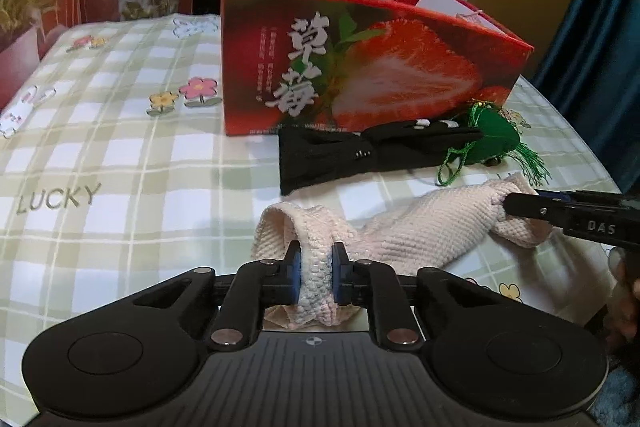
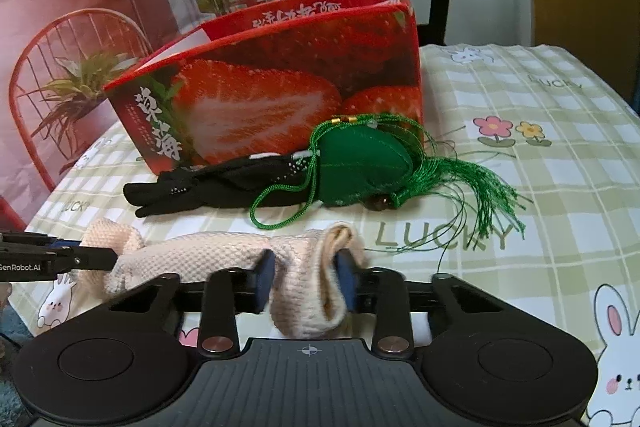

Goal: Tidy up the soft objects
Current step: 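Lift the cream towel with both tools and carry it into the red box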

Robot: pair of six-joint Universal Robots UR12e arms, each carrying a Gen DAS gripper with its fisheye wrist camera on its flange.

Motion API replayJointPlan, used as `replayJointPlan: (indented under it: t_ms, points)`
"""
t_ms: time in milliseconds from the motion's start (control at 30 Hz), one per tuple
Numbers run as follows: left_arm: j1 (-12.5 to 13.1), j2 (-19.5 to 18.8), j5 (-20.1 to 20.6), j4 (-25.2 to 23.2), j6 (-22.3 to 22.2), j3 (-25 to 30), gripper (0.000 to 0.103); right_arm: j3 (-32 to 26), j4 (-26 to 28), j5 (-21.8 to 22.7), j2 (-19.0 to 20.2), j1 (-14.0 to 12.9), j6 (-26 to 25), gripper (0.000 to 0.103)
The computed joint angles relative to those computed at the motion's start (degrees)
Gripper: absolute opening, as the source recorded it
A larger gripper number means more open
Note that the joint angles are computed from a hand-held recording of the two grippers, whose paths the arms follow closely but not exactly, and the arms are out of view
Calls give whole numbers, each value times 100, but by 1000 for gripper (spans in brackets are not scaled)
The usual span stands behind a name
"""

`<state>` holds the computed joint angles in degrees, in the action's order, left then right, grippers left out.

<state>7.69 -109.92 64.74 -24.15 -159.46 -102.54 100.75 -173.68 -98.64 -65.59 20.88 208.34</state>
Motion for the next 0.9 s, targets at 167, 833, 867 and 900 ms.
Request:
replayJointPlan:
  t_ms: [167,833,867,900]
  points:
    - [70,37,-129,215,-142,-25,11,22,-286,22,-86,17,-241,21]
    - [-435,-778,381,1311,-359,1889,11,-1836,34,-553,436,-363,-1972,20]
    - [-493,-878,480,1246,-305,2035,11,-1985,139,-613,534,-386,-2022,20]
    - [-552,-969,589,1167,-244,2181,11,-2099,229,-656,609,-405,-2074,20]
